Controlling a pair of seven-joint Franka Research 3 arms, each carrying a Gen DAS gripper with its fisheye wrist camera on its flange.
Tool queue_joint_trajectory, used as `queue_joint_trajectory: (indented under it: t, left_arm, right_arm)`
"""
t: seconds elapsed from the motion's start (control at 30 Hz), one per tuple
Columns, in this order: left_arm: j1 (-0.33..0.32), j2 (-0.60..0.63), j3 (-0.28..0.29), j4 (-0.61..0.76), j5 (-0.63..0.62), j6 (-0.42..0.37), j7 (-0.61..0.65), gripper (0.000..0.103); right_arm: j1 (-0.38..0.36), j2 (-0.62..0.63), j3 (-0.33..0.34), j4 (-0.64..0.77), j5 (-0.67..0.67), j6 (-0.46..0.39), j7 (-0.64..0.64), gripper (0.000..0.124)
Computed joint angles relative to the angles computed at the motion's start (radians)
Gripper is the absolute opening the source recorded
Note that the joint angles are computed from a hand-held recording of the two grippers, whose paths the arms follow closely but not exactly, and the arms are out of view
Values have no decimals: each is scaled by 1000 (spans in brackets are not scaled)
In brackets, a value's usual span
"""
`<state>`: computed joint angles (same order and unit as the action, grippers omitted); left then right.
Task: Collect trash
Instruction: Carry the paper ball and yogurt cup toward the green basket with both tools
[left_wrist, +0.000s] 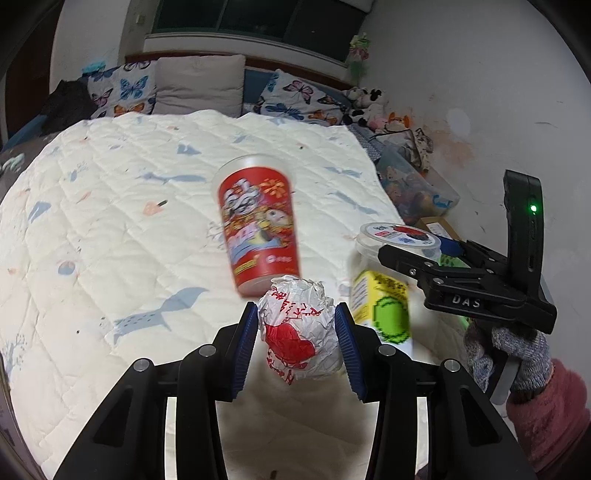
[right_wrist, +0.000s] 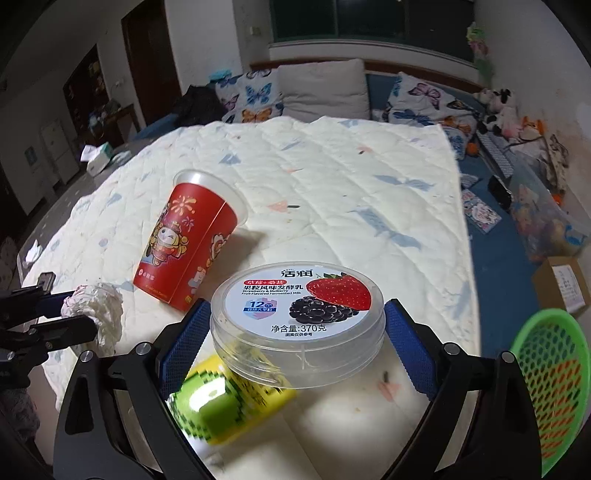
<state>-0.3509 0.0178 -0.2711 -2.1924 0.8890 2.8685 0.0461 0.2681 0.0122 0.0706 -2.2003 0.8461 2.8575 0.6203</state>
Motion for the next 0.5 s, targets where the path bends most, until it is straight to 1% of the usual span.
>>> queue_joint_trajectory:
  t: [0.13, 0.3, 0.5]
  left_arm:
    - [-10, 22, -3, 36, 2, 4, 23, 42]
    - [-38, 71, -2, 107, -16, -2, 79, 42]
    - [-82, 141, 7, 209, -54, -11, 163, 42]
  right_arm:
    - [-7, -41, -14, -36, 51, 20, -30, 92]
    - [-19, -90, -50, -83, 111, 47, -53, 93]
    - [-53, -127, -95, -133, 99, 75, -22, 93]
